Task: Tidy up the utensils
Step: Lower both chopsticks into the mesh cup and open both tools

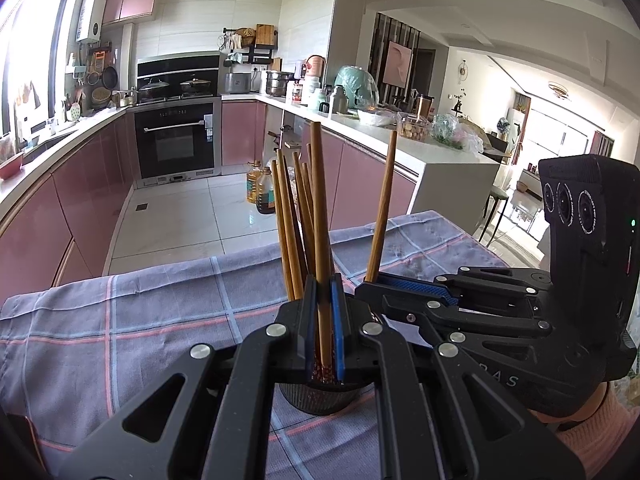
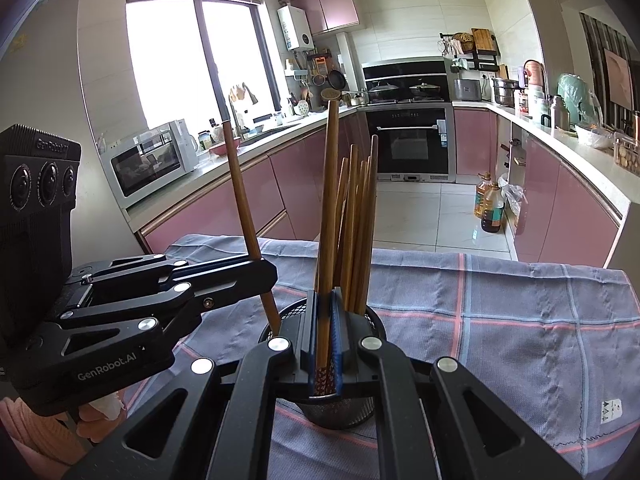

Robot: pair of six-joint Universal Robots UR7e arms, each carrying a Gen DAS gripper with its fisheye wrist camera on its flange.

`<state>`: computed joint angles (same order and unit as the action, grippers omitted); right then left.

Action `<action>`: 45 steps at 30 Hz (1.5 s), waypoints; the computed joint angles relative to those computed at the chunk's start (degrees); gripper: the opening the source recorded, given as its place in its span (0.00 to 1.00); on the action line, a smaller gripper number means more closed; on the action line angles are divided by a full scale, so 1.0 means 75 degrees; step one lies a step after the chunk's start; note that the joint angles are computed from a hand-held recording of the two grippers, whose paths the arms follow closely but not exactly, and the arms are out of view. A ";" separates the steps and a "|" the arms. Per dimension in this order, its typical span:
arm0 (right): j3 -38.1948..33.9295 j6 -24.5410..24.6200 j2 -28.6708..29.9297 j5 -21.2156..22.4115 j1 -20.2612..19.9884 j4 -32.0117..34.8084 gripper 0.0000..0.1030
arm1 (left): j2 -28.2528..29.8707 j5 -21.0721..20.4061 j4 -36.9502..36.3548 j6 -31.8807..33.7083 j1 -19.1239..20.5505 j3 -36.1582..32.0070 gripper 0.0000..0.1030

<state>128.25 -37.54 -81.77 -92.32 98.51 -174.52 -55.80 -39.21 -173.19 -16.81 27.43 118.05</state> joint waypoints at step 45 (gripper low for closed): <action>-0.0476 0.0549 0.0536 0.0010 -0.0145 0.0251 0.06 | 0.0257 -0.0570 0.0155 -0.0222 0.0663 -0.0134 0.08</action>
<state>124.68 -33.43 -77.75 -92.24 97.42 -172.63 -53.88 -43.49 -172.02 -18.48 32.40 117.04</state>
